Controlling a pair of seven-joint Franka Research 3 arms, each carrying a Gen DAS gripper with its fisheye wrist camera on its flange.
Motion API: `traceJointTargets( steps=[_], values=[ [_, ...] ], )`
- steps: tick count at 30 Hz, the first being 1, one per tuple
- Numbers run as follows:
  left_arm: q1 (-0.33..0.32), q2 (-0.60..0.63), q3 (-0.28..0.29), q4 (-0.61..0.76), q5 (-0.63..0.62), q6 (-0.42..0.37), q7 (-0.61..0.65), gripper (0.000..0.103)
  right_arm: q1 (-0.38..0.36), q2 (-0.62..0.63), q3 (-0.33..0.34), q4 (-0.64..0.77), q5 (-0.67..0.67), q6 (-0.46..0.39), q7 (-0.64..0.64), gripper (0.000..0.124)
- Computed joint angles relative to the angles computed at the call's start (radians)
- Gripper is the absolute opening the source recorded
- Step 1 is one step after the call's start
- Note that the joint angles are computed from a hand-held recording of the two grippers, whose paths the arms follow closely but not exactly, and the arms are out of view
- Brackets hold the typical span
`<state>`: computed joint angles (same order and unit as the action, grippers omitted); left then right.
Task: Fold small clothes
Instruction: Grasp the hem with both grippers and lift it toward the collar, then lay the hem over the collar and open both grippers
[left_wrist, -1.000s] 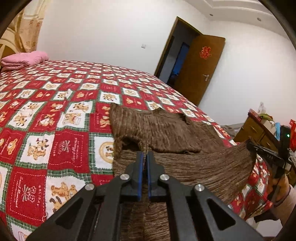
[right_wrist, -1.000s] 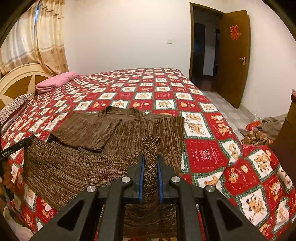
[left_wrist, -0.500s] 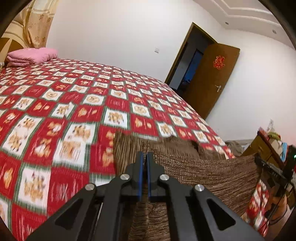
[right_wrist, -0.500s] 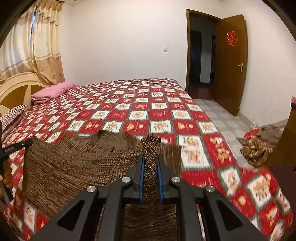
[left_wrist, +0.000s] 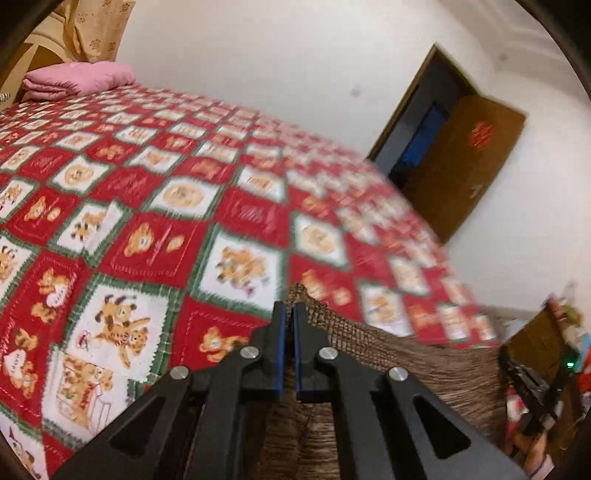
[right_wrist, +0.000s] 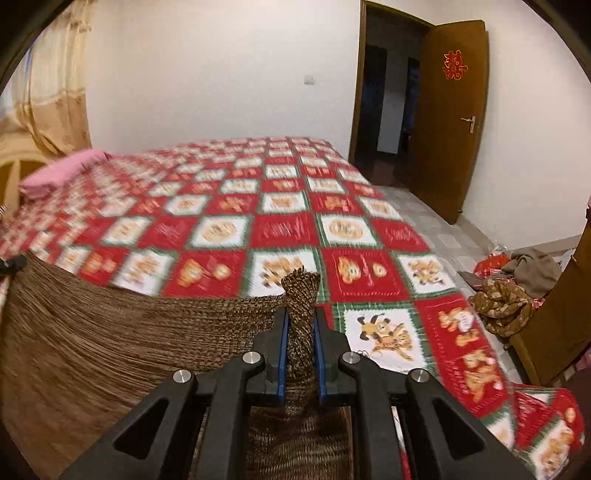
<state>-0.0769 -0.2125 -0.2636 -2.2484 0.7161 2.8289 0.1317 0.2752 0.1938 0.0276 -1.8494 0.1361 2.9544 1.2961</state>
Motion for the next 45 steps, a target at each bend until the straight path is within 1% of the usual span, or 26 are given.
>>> traceJointTargets(
  steps=[1, 3, 4, 5, 6, 7, 8, 9, 10, 12, 13, 14, 15, 19, 22, 24, 28, 30, 31, 32, 33, 34, 37, 40, 43, 45],
  values=[
    [-0.008, 0.018, 0.001, 0.011, -0.019, -0.029, 0.018, 0.003, 0.004, 0.024, -0.006, 0.027, -0.011, -0.035, 0.011, 0.012],
    [-0.034, 0.05, 0.015, 0.019, -0.087, -0.069, 0.07, 0.004, -0.01, 0.075, -0.003, 0.117, 0.015, -0.19, 0.027, 0.019],
    [-0.045, 0.051, 0.026, 0.015, -0.124, -0.068, 0.095, 0.004, -0.018, 0.082, 0.0, 0.133, 0.027, -0.206, 0.024, 0.039],
    [-0.05, 0.048, 0.034, 0.009, -0.15, -0.06, 0.105, 0.004, -0.02, 0.084, -0.007, 0.144, 0.03, -0.222, 0.044, 0.069],
    [-0.048, 0.042, 0.034, 0.007, -0.153, -0.059, 0.101, 0.005, -0.031, 0.083, -0.005, 0.15, 0.052, -0.235, 0.051, 0.078],
    [-0.046, 0.03, 0.032, 0.006, -0.154, -0.075, 0.094, 0.009, -0.047, 0.077, 0.007, 0.145, 0.087, -0.232, 0.036, 0.079],
    [-0.047, 0.016, 0.029, 0.01, -0.164, -0.114, 0.097, 0.012, -0.076, 0.062, 0.026, 0.132, 0.158, -0.22, 0.007, 0.079],
    [-0.051, 0.006, 0.029, 0.016, -0.178, -0.149, 0.107, 0.026, -0.093, 0.031, 0.031, 0.096, 0.215, -0.175, 0.005, 0.079],
    [-0.056, -0.016, 0.027, 0.02, -0.199, -0.207, 0.117, 0.049, -0.103, 0.005, 0.038, 0.06, 0.24, -0.126, 0.019, 0.079],
    [-0.052, -0.08, 0.008, -0.009, -0.178, -0.233, 0.074, 0.066, -0.118, -0.102, 0.036, -0.058, 0.364, -0.003, -0.001, 0.078],
    [-0.045, -0.096, 0.0, -0.022, -0.155, -0.213, 0.055, 0.066, -0.117, -0.142, 0.032, -0.097, 0.376, 0.006, -0.016, 0.063],
    [-0.055, -0.119, -0.011, -0.034, -0.148, -0.212, 0.061, 0.066, -0.116, -0.189, 0.028, -0.136, 0.39, -0.02, -0.059, 0.04],
    [-0.069, -0.147, -0.017, -0.051, -0.148, -0.226, 0.088, 0.066, -0.11, -0.227, 0.021, -0.168, 0.382, -0.061, -0.092, 0.035],
    [-0.119, -0.223, -0.064, -0.109, -0.121, -0.252, 0.149, 0.069, -0.07, -0.353, -0.009, -0.309, 0.416, -0.144, -0.203, 0.035],
    [-0.162, -0.251, -0.088, -0.163, -0.143, -0.204, 0.155, 0.074, -0.08, -0.405, 0.005, -0.41, 0.34, -0.126, -0.155, 0.035],
    [-0.169, -0.243, -0.107, -0.174, -0.145, -0.193, 0.145, 0.074, -0.083, -0.406, 0.005, -0.435, 0.311, -0.131, -0.107, 0.036],
    [-0.146, -0.216, -0.16, -0.169, -0.099, -0.26, 0.045, 0.074, -0.08, -0.348, -0.001, -0.399, 0.287, -0.169, -0.05, 0.042],
    [-0.141, -0.216, -0.168, -0.179, -0.059, -0.265, 0.002, 0.074, -0.064, -0.348, -0.006, -0.41, 0.317, -0.14, -0.073, 0.045],
    [-0.142, -0.214, -0.167, -0.182, -0.042, -0.257, -0.01, 0.077, -0.068, -0.36, 0.006, -0.435, 0.274, -0.107, -0.072, 0.043],
    [-0.149, -0.214, -0.158, -0.187, -0.035, -0.245, -0.011, 0.08, -0.077, -0.366, 0.019, -0.452, 0.223, -0.084, -0.057, 0.026],
    [-0.158, -0.211, -0.142, -0.191, -0.035, -0.222, 0.001, 0.086, -0.07, -0.373, 0.016, -0.465, 0.211, -0.072, -0.075, 0.018],
    [-0.165, -0.21, -0.137, -0.194, -0.037, -0.212, 0.005, 0.092, -0.077, -0.387, 0.026, -0.483, 0.184, -0.062, -0.065, 0.016],
    [-0.166, -0.208, -0.133, -0.199, -0.033, -0.195, 0.006, 0.094, -0.144, -0.447, 0.079, -0.565, 0.035, 0.005, 0.077, 0.014],
    [-0.162, -0.209, -0.137, -0.202, -0.021, -0.19, -0.006, 0.094, -0.116, -0.481, 0.028, -0.606, 0.075, 0.014, 0.067, 0.014],
    [-0.159, -0.218, -0.131, -0.218, -0.014, -0.155, -0.02, 0.097, -0.183, -0.482, 0.059, -0.566, -0.006, -0.101, 0.133, 0.015],
    [-0.153, -0.224, -0.129, -0.23, -0.01, -0.126, -0.029, 0.099, -0.109, -0.483, -0.022, -0.536, 0.117, -0.104, 0.049, 0.016]
  ],
)
